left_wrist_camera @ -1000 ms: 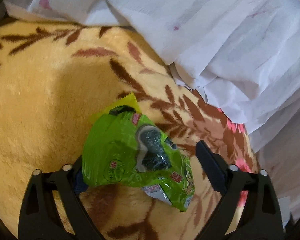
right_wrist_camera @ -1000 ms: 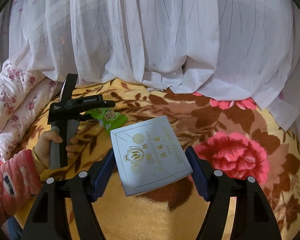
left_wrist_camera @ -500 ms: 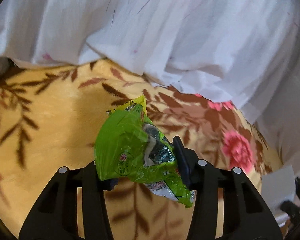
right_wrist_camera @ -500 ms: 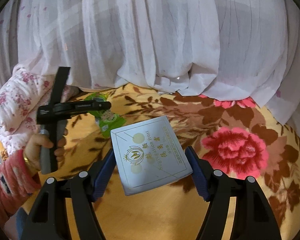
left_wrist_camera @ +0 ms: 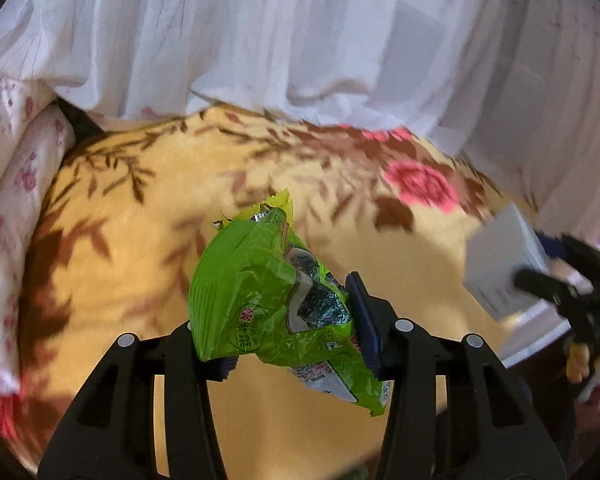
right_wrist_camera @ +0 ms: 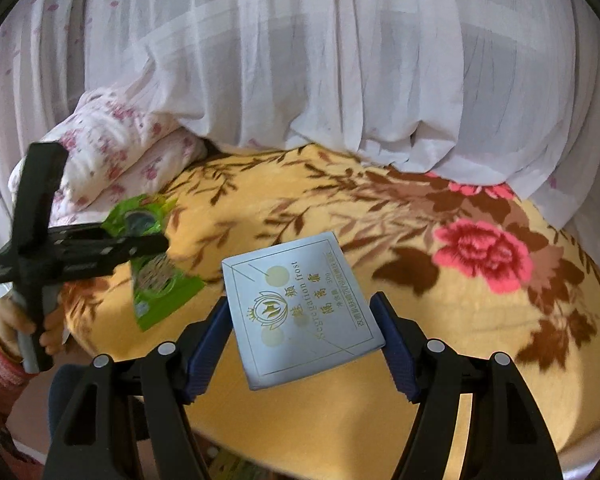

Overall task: Collect trash
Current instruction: 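Drop the white box from the right tool into the bin while the left tool drops the wrapper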

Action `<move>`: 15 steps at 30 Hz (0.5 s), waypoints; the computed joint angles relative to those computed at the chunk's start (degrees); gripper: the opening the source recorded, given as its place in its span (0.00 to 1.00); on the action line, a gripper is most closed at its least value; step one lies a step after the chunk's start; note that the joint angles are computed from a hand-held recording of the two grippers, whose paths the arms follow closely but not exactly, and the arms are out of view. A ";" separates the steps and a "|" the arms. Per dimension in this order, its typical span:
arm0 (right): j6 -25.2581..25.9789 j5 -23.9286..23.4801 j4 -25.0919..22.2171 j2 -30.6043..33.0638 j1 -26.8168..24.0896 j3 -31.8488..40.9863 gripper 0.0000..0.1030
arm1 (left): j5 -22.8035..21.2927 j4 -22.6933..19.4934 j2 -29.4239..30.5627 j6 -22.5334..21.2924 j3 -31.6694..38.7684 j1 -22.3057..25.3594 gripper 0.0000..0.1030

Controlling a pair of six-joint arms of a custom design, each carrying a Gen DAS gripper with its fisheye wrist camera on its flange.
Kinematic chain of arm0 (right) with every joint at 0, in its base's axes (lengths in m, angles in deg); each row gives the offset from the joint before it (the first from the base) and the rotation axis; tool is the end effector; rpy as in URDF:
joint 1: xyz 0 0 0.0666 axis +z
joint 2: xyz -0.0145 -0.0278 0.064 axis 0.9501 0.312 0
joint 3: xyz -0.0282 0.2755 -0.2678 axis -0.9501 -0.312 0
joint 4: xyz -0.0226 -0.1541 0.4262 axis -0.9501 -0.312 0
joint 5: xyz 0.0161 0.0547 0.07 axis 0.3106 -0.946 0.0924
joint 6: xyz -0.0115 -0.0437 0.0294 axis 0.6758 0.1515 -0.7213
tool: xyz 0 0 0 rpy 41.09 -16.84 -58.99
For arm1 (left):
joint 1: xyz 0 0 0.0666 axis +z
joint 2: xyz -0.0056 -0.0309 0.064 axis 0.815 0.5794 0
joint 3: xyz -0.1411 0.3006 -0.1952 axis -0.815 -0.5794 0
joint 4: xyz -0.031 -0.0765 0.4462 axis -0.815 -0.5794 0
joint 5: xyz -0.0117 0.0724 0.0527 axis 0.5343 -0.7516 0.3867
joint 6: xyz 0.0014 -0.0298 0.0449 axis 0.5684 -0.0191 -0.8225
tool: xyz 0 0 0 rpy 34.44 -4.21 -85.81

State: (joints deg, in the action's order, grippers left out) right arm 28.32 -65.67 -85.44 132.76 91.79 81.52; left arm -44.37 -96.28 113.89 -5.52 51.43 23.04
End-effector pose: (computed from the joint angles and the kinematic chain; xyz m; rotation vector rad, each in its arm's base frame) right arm 0.4737 0.1858 0.5983 -0.8052 2.1359 0.5206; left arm 0.4031 -0.2356 0.5975 -0.1112 2.3306 -0.1731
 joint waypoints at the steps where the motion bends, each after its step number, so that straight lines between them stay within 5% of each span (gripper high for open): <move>1: 0.17 -0.25 -0.42 -1.23 0.16 -1.33 0.67 | -0.48 -0.58 -1.22 0.42 -1.19 -1.02 0.45; 15: 4.29 -1.32 -4.62 -16.79 4.26 -17.33 0.67 | -4.15 -6.56 -14.04 11.80 -17.16 -17.20 0.45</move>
